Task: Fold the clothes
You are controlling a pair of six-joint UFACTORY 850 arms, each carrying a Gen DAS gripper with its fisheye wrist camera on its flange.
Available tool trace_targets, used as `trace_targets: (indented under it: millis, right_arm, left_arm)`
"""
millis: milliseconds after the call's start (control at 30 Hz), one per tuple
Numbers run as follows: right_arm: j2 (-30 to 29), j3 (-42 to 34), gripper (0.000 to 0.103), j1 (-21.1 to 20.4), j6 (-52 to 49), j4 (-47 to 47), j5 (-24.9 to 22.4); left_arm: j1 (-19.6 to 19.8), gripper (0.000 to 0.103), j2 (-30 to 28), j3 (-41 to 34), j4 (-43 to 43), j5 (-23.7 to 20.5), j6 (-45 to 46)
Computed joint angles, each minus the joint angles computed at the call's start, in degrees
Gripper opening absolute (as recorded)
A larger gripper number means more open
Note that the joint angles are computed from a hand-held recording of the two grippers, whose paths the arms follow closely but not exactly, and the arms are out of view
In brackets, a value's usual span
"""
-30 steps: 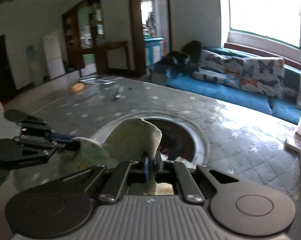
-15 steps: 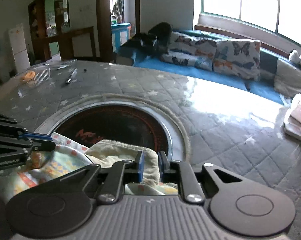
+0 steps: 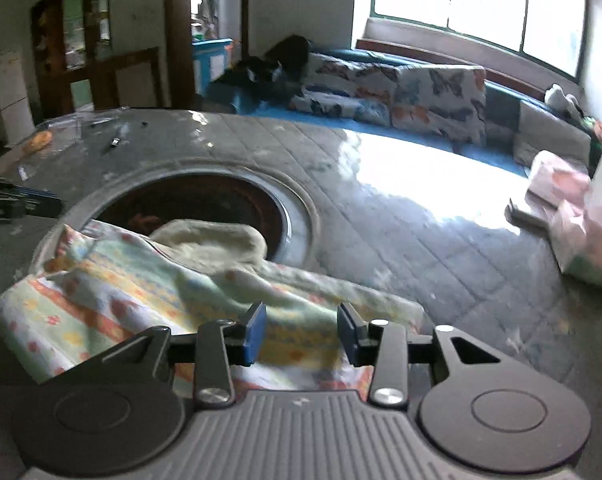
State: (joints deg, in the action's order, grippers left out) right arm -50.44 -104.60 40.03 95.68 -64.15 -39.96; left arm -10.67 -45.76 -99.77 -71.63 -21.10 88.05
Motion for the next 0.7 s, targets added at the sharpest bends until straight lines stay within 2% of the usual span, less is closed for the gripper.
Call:
trace_targets:
  millis: [100, 233, 267, 300, 467, 567, 633, 700]
  right_arm:
    - [-0.5, 0.0, 0.04, -0.3, 0.4, 0.7, 0.1]
    - [-1.4, -0.5, 0.04, -0.6, 0.5, 1.3, -0.3]
    - [-1.6, -0.9, 0.036, -0.5, 0.0, 1.3, -0.7]
    - [-2.1, -1.5, 0.026, -0.4, -0.5, 1.5, -1.9]
    - [-3.5, -3.8, 0.022, -0.3, -1.3, 1.2, -5.6]
    - [-1.6, -1.9, 0.025, -0.6, 1.2, -1.4, -1.8]
    - [-0.8, -1.4, 0.031, -0.6, 0.9, -2.8, 1.6]
    - [-1.3, -2.7, 0.045, -0.7, -2.2, -2.5, 4.3]
  left_arm:
    - [-0.1, 0.009, 1.5, 2.1, -1.2, -2.3, 1.9]
    - [-0.9, 0.009, 1.7, 2.7, 2.1, -4.7, -0.7]
    - [-1.2, 0.009, 1.5, 2.7, 2.8, -4.9, -1.1]
    - [-1.4, 0.009, 1.1, 2.3, 3.8, -5.2, -2.0]
    - [-2.6, 0.009, -2.0, -1.3, 10.9, -5.1, -9.8]
    - [-2.7, 0.009, -3.7, -3.5, 15.3, -4.3, -15.1]
    - [-2.8, 0.009, -4.6, -4.8, 17.9, -4.0, -18.2]
    - [-2.8, 0.009, -5.1, -5.6, 18.9, -4.0, -20.0]
